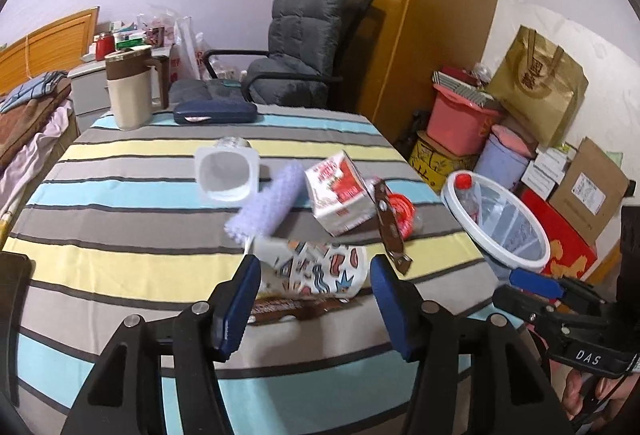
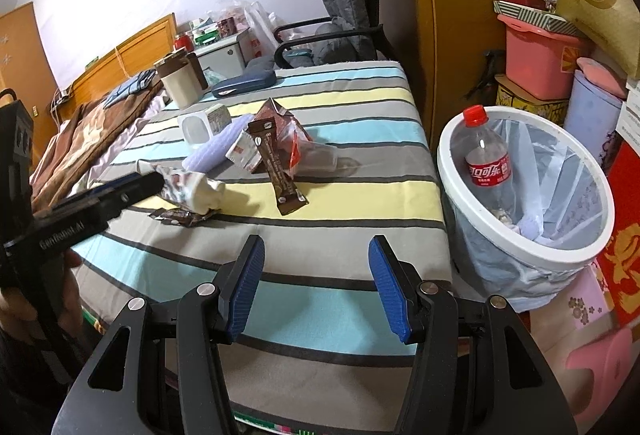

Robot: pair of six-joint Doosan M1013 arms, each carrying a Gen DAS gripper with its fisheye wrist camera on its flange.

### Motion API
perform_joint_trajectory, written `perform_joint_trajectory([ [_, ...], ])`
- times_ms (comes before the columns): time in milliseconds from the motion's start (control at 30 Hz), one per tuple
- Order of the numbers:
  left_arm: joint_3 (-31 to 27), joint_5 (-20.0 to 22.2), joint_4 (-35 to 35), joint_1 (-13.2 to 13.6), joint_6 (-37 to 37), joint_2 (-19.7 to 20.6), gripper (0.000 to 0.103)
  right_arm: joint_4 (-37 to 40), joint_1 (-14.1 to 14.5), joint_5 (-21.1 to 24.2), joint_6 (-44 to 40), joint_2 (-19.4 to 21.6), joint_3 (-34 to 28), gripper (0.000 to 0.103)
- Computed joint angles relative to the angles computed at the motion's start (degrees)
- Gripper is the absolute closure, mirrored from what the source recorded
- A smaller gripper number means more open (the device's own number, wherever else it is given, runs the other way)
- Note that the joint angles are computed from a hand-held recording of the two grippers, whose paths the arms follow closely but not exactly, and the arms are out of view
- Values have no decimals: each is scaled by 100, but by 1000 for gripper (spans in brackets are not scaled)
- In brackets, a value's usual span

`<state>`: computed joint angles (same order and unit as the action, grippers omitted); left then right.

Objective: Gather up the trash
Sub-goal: 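Grasp the patterned paper cup with left gripper while right grasps brown coffee sachet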

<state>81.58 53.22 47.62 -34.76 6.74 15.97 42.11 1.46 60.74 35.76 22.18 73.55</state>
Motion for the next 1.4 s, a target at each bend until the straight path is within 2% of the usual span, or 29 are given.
perform_joint_trajectory([
  [267, 90, 267, -62, 87, -382, -48, 44, -40, 14, 78, 58, 59, -74, 47],
  [400, 273, 295, -239, 90, -880, -164, 43, -29, 29, 96, 41, 83, -106, 47],
  [500, 411, 116, -330, 104, -1195, -256, 33, -67, 60, 119, 67, 122, -139, 47],
  [600, 433, -218, -501, 193, -1281, -268, 33, -108, 107, 164, 91, 168, -179, 47],
  [700, 338, -348, -653, 285, -1308, -197, 33, -120, 158, 208, 55, 206, -229, 47],
  [767, 261, -340, -671, 327, -1350, -133, 33, -131, 187, 224, 25, 234, -267, 47],
  [867, 81, -116, -837, 385, -1165, 8, 34, -112, 235, 273, -45, 299, -355, 47],
  [933, 35, -53, -954, 414, -1029, 58, 40, -115, 267, 310, -97, 350, -422, 47],
  [1000, 105, -163, -929, 426, -1051, 25, 41, -149, 317, 316, -153, 403, -492, 47],
  [1067, 115, -113, -812, 400, -1018, 10, 52, -213, 370, 335, -142, 470, -582, 47],
  [1133, 76, 13, -838, 403, -887, 18, 74, -241, 395, 397, -159, 532, -668, 50],
  [1200, 94, -4, -923, 437, -762, 13, 82, -286, 446, 386, -169, 579, -729, 55],
  [1400, 178, -78, -957, 464, -660, 1, 84, -481, 469, 609, -1, 679, -868, 81],
])
